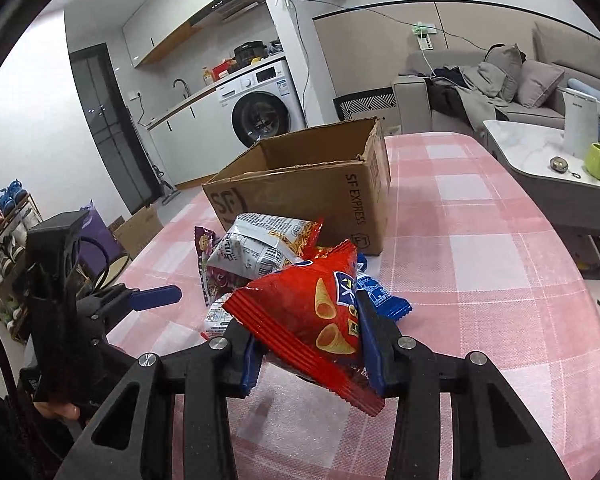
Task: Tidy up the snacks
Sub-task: 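Close the right tool on the red chip bag while the left tool closes on a white snack pack, then carry the white snack pack with the left tool while the right tool carries the chip bag to the box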
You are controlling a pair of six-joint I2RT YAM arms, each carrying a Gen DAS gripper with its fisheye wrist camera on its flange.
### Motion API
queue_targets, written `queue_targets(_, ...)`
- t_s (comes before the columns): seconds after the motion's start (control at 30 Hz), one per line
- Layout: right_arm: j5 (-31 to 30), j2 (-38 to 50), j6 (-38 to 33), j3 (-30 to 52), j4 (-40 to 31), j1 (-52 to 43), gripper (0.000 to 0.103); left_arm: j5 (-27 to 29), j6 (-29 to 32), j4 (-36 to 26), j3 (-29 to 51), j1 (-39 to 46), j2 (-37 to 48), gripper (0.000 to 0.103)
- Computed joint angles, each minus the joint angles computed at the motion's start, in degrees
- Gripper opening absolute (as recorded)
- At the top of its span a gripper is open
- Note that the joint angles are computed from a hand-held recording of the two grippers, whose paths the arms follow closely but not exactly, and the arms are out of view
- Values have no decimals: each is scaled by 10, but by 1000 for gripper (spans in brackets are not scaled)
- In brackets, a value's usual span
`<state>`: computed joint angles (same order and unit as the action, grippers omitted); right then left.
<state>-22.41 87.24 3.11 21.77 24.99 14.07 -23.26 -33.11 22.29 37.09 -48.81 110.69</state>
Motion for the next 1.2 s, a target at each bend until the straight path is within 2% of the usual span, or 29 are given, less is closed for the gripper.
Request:
queue_targets(0.1, 1, -7, 2, -5, 0, 0, 42, 26, 5, -20, 22, 4, 9, 73)
queue_targets(0.53, 2, -13, 4, -5, -3, -1, 42, 42, 2, -64, 109, 22, 77, 57)
queue_targets(0.6, 4, -13, 5, -6, -1, 0, 42, 43, 5, -63, 113, 22, 80, 47)
queue_targets(0.67, 0, -11, 3, -5, -1, -1, 42, 49, 10, -61, 113, 21, 81, 42)
queue_targets(0.9, -3, -11, 5, -7, 4, -4, 42, 42, 25, -34, 95, 12, 77, 41)
queue_targets(1.2, -12, -9, 5, -4, 4, -8, 42, 40, 29, 19, 22, 14, 16, 41)
